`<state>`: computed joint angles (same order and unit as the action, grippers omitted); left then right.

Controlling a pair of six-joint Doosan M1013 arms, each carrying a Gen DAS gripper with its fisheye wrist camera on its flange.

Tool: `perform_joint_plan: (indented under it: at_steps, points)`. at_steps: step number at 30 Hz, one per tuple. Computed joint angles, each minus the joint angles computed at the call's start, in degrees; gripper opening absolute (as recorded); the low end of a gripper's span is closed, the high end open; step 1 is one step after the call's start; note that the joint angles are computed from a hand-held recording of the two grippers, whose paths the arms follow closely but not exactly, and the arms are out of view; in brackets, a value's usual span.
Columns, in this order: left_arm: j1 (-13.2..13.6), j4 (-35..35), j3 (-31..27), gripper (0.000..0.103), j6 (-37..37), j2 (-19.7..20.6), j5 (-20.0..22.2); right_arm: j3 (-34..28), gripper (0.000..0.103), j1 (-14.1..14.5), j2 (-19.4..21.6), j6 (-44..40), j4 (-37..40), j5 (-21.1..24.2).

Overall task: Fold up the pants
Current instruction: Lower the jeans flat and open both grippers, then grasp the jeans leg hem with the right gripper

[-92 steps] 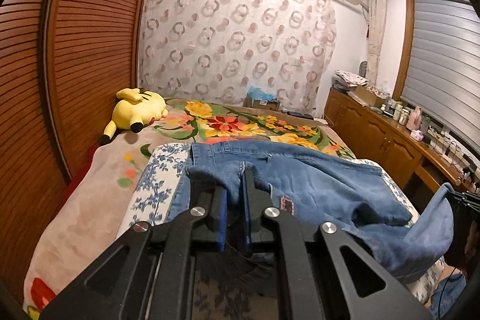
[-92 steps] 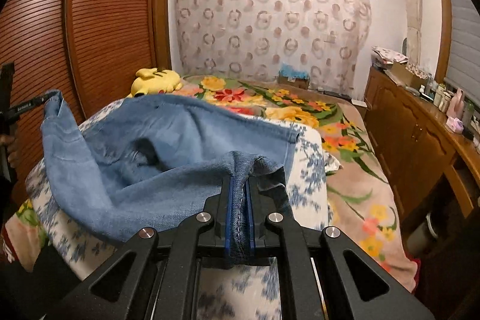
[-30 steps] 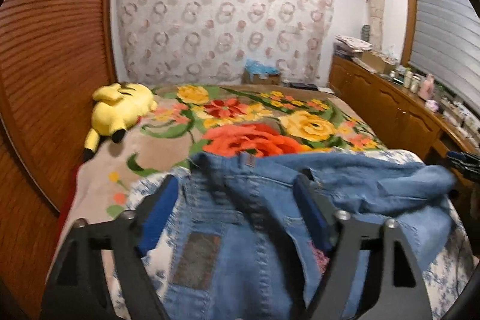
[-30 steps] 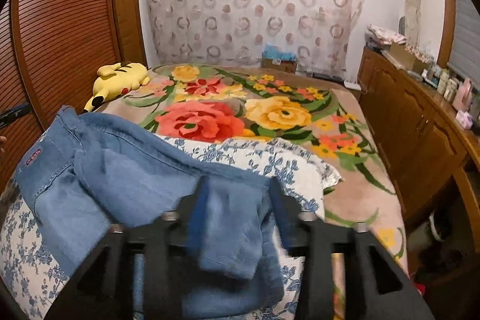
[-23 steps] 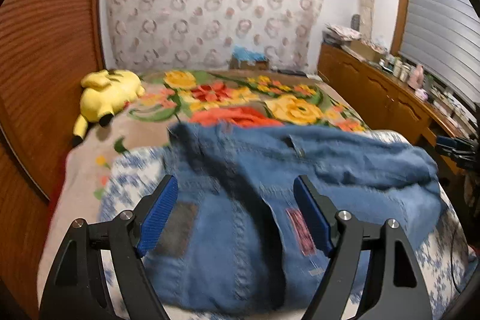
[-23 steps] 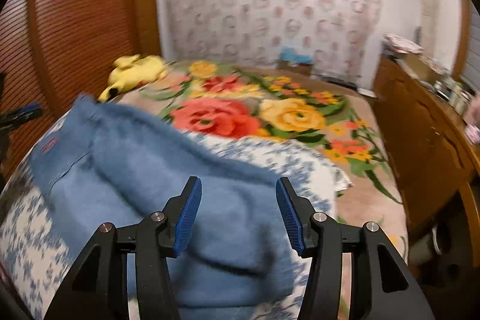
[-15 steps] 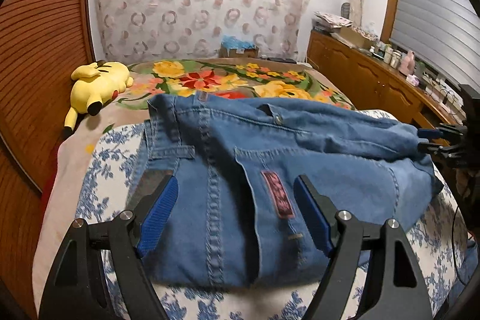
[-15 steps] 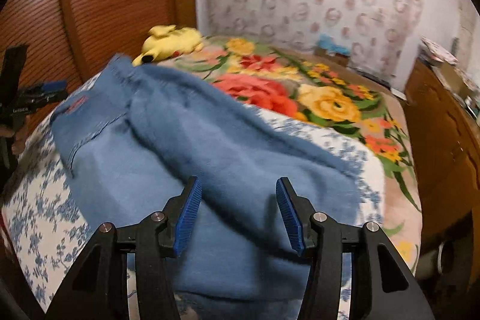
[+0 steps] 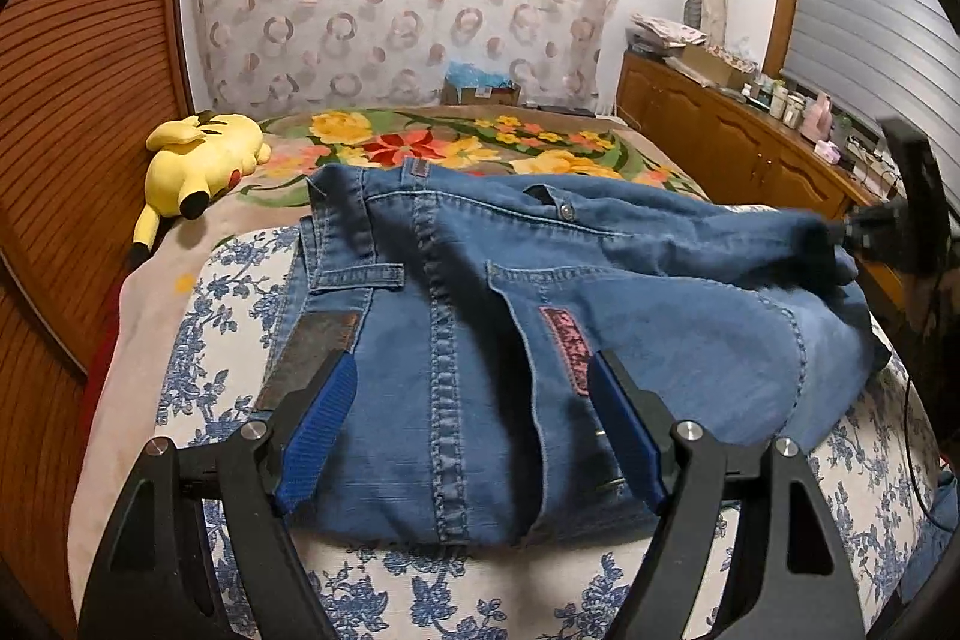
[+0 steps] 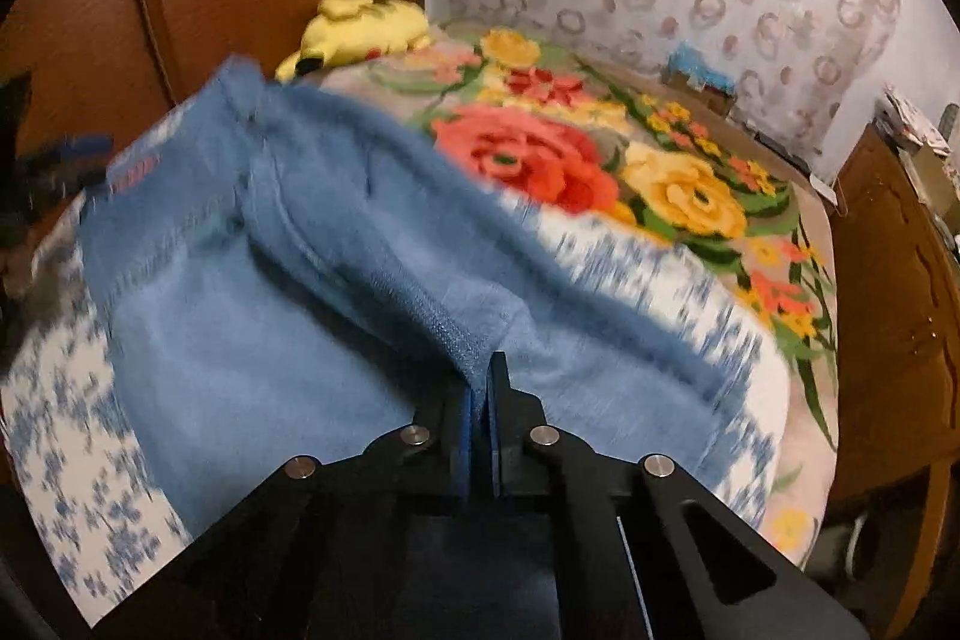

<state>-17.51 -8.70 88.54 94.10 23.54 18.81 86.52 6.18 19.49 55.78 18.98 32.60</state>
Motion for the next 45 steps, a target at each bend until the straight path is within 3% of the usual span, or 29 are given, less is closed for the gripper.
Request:
perform_joint_plan:
  at_steps: [4,7,11,14,16,18,24,29,45]
  points:
    - [0.2,-0.3,0.3,0.080,0.2,-0.2,-0.5,-3.3,0.003,-1.6,1.4,4.3,0.3,-1.5]
    - [0.1,0.2,0.5,0.080,-0.4,-0.4,-0.8,-6.5,0.003,-1.6,3.9,15.3,-7.9,-1.7]
    - [0.1,0.2,1.2,0.080,-0.7,-0.7,-1.4,-8.4,0.004,-0.7,5.6,22.3,-12.9,0.3]
    - [-0.1,-0.1,2.2,0.080,-0.6,-1.5,-2.1,-7.6,0.017,-0.1,5.0,25.3,-15.5,-0.5]
    - [-0.2,-0.6,3.2,0.080,-0.4,-2.3,-2.8,-5.5,0.038,0.4,3.4,26.6,-17.0,-1.4]
    - [-0.4,-1.1,4.0,0.080,-0.1,-2.9,-3.5,-3.8,0.048,0.3,2.1,26.9,-17.5,-2.0]
    - [-1.7,2.0,6.8,0.080,-2.2,-5.4,-5.4,4.2,0.049,0.5,-4.1,32.0,-20.2,-3.9]
    - [-2.4,4.5,8.8,0.080,-4.6,-7.0,-6.2,8.8,0.049,-0.1,-6.6,35.5,-20.9,-4.4]
    - [-3.4,8.8,10.0,0.080,-9.5,-7.1,-4.9,12.2,0.049,-3.1,-6.5,32.1,-9.5,-5.8]
